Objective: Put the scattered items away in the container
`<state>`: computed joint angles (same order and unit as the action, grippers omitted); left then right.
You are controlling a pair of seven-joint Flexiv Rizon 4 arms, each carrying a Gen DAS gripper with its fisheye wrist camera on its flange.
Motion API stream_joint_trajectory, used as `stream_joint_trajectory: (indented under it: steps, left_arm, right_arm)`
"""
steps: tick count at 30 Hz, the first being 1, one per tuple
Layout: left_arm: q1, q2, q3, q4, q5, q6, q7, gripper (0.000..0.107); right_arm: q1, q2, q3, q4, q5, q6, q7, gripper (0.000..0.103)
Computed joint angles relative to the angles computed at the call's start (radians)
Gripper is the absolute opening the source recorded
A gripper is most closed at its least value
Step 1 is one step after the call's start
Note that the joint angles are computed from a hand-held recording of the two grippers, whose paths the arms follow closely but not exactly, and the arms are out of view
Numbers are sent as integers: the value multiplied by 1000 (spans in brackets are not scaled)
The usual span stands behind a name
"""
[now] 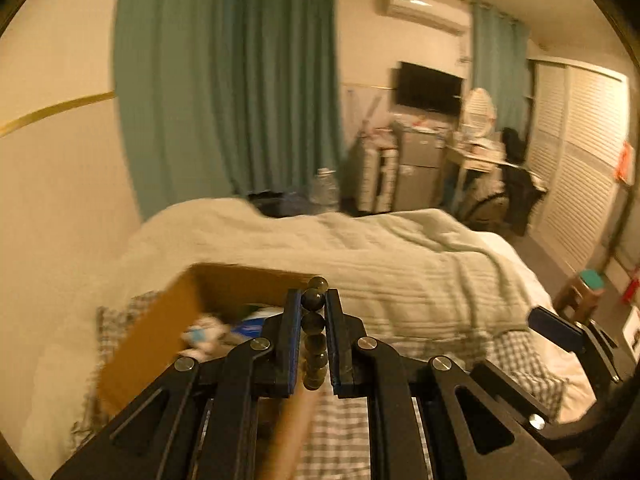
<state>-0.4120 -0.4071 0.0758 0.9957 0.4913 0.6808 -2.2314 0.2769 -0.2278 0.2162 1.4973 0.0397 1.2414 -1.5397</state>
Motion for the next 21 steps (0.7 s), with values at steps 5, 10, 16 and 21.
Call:
stream_joint_trajectory:
  steps: [5, 10, 16, 21]
  left_arm:
    - [61, 28, 5, 74, -46, -64, 26, 11]
    - [89, 53, 4, 188, -48, -3, -6, 21]
    - [57, 87, 18, 234, 59, 27, -96, 96]
    - [46, 138, 4, 248, 100, 12, -191, 103]
  right_arm:
    - [79, -35, -24, -24, -99, -35, 80, 89]
    - [101, -83, -25, -58, -142, -90, 129, 89]
    - [110, -90, -39, -60, -187, -122, 184, 93]
    - [120, -62, -69, -66, -267, -148, 230, 102]
